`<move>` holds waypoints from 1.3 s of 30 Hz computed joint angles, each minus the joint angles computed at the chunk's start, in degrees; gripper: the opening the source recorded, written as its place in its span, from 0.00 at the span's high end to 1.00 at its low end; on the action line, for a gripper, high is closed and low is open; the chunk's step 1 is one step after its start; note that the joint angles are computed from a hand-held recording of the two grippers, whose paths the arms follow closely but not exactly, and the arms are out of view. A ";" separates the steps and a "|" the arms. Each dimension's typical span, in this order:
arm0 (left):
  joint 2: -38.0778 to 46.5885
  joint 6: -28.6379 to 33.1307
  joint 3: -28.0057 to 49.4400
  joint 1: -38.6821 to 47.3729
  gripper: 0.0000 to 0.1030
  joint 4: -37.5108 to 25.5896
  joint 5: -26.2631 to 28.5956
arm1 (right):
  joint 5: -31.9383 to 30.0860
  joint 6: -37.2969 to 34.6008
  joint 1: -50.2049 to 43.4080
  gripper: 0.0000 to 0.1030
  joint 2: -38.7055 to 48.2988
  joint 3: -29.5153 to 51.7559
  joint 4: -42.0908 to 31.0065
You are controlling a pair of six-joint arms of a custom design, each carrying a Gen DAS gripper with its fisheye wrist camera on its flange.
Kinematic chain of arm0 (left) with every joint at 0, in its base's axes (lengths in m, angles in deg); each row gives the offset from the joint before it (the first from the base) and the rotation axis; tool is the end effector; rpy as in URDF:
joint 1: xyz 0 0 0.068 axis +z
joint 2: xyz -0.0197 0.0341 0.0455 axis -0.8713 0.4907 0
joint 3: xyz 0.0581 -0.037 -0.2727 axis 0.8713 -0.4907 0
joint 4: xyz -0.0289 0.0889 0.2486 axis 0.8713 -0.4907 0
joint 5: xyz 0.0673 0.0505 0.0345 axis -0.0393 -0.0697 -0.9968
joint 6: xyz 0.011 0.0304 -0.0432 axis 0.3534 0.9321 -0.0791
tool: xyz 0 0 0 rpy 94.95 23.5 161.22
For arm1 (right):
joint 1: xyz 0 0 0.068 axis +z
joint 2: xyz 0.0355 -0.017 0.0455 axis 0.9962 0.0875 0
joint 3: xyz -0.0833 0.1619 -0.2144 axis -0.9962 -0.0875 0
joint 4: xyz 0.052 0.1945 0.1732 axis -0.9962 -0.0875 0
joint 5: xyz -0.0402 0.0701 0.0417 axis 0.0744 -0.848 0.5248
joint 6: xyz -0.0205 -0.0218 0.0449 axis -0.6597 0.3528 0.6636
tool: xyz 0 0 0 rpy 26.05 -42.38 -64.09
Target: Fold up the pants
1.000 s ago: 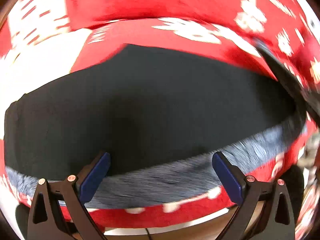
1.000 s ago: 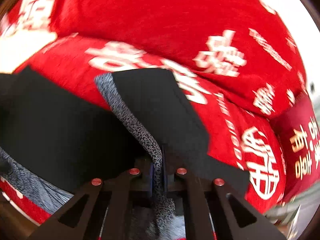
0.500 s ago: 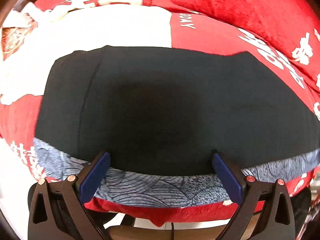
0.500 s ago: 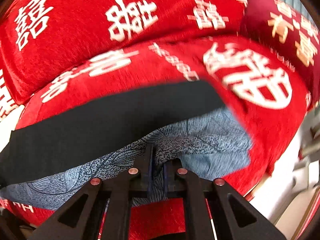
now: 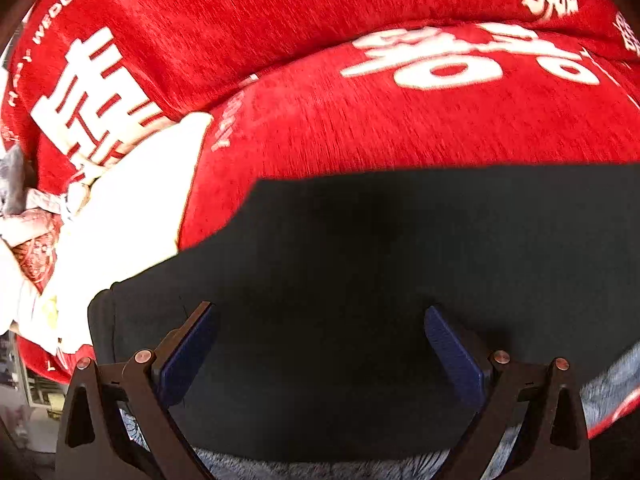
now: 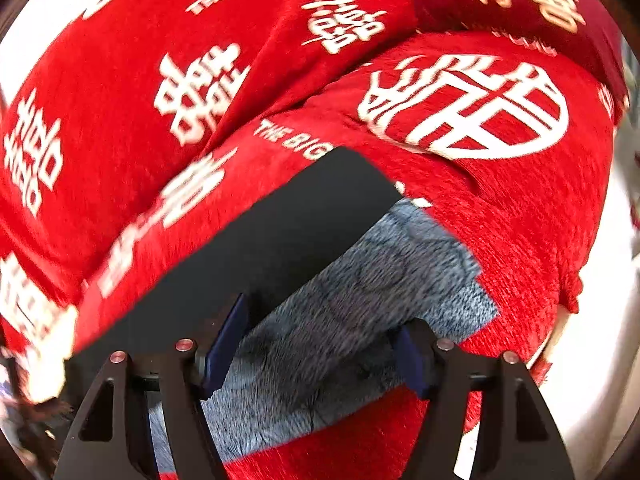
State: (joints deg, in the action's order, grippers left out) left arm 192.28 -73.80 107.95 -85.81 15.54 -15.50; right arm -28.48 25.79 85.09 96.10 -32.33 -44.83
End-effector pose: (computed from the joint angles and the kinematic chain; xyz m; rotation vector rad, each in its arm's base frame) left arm 0.3373 -0.1425 0.2387 0.3204 2.6954 0.4414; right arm 0.1458 -0.0061 0.2590 1.0187 2.2344 0.1278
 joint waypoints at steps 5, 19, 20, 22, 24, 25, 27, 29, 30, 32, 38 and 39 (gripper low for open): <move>-1.32 2.34 -1.37 3.61 0.00 0.83 0.83 | -3.47 -5.84 -6.47 0.74 1.97 -0.45 2.54; -7.78 13.22 -10.43 18.58 0.00 8.59 -5.57 | 5.90 -6.12 -1.42 0.84 -2.60 -0.08 -4.52; -8.33 13.80 -10.70 19.47 0.00 8.74 -4.31 | 5.61 -6.58 -2.11 0.84 -2.77 -0.37 -4.61; -10.00 16.33 -12.99 20.66 0.00 11.67 -8.29 | 5.45 -6.69 -2.45 0.84 -2.79 -0.53 -4.61; -11.11 18.48 -14.24 22.93 0.00 13.18 -8.99 | 6.92 -6.13 -1.40 0.84 -2.68 -0.08 -5.12; -11.58 18.95 -14.43 24.45 0.00 13.20 -8.19 | 7.85 -5.69 -0.57 0.84 -2.45 0.14 -5.53; -11.99 19.38 -15.14 27.64 0.00 13.26 -8.60 | 9.27 -5.53 0.46 0.84 -0.49 0.60 -6.26; -12.17 19.83 -16.28 30.66 0.00 13.47 -8.91 | 8.74 -5.68 -0.31 0.84 0.79 0.40 -6.69; -12.18 20.65 -17.23 33.58 0.00 14.46 -7.79 | 8.54 -5.49 -0.56 0.84 0.82 0.26 -6.83; -13.32 20.92 -18.13 36.80 0.00 14.41 -5.33 | 9.29 -4.15 -0.19 0.84 1.02 0.68 -8.36; -16.07 19.89 -18.78 41.03 0.00 12.88 -1.28 | 17.82 7.51 9.59 0.45 4.53 8.07 -18.56; -16.04 19.00 -18.77 41.16 0.00 13.01 -1.37 | 22.40 11.31 15.08 0.38 6.41 10.01 -20.68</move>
